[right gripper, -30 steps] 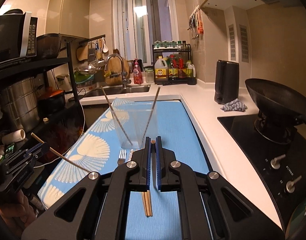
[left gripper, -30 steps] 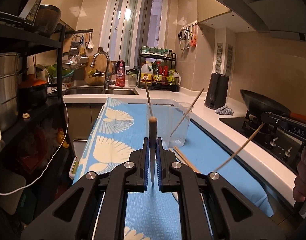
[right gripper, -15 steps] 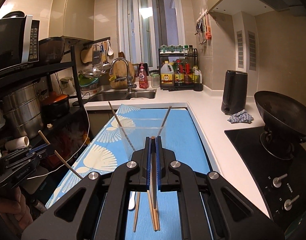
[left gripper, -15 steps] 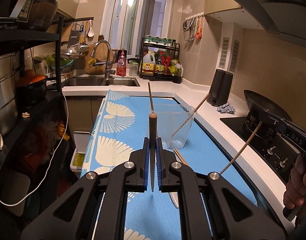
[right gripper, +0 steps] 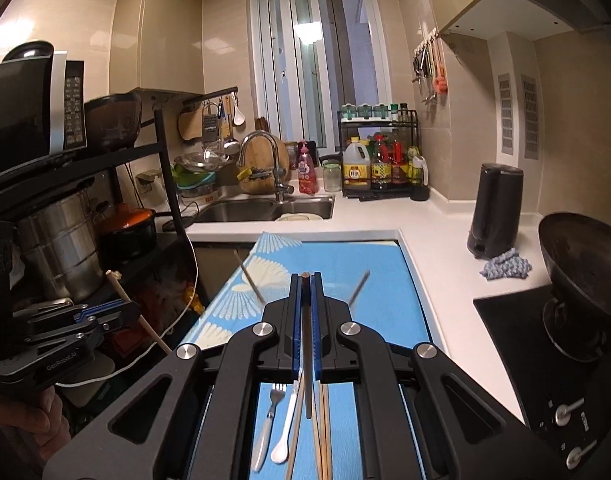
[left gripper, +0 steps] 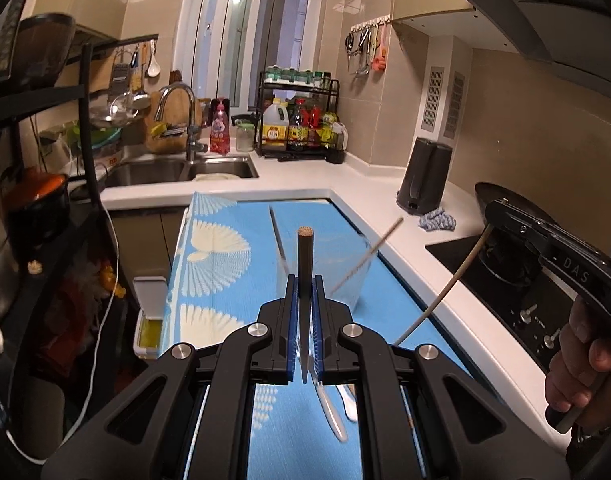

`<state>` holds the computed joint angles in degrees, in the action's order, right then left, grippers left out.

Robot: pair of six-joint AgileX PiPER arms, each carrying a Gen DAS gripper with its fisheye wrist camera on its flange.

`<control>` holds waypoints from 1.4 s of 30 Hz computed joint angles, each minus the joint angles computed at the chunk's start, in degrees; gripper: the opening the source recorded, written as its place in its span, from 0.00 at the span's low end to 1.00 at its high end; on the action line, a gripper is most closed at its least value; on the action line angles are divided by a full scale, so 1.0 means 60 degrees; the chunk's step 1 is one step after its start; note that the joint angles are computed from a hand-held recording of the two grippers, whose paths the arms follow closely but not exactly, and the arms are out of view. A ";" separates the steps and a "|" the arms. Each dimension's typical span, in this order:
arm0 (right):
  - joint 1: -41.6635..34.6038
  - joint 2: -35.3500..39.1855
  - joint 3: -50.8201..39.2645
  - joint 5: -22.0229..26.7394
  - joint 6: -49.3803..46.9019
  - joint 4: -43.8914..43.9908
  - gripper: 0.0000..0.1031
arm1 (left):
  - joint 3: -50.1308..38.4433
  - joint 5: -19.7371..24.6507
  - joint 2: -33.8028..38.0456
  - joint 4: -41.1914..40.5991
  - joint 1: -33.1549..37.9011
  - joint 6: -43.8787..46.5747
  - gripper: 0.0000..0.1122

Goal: Organize utensils
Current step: 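Lift both held chopsticks and carry them toward the clear container, then open both tools to drop the chopsticks into the clear container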

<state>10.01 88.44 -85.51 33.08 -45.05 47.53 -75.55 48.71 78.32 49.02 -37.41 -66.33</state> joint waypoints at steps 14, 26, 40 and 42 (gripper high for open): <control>0.0804 0.3674 -0.6917 0.0624 0.3308 -0.2685 0.04 | -0.5804 -0.0291 0.3314 -0.2518 0.2225 0.4142 0.06; 0.1107 0.5927 -0.7894 0.1101 0.3556 -0.3741 0.07 | -0.6021 -0.0581 0.5229 -0.4395 0.3107 0.5137 0.07; 0.0621 0.2305 -0.2950 -0.0327 0.1524 -0.1923 0.34 | -0.2434 -0.0892 0.2141 -0.0479 0.1272 0.0776 0.53; 0.0388 0.1429 -0.1698 -0.0588 0.0400 -0.0750 0.34 | -0.1509 -0.0885 0.1611 0.0420 0.0828 -0.0468 0.54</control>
<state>12.34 97.01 -95.70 29.55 -42.65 43.03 -84.61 43.40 87.99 51.54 -32.44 -69.14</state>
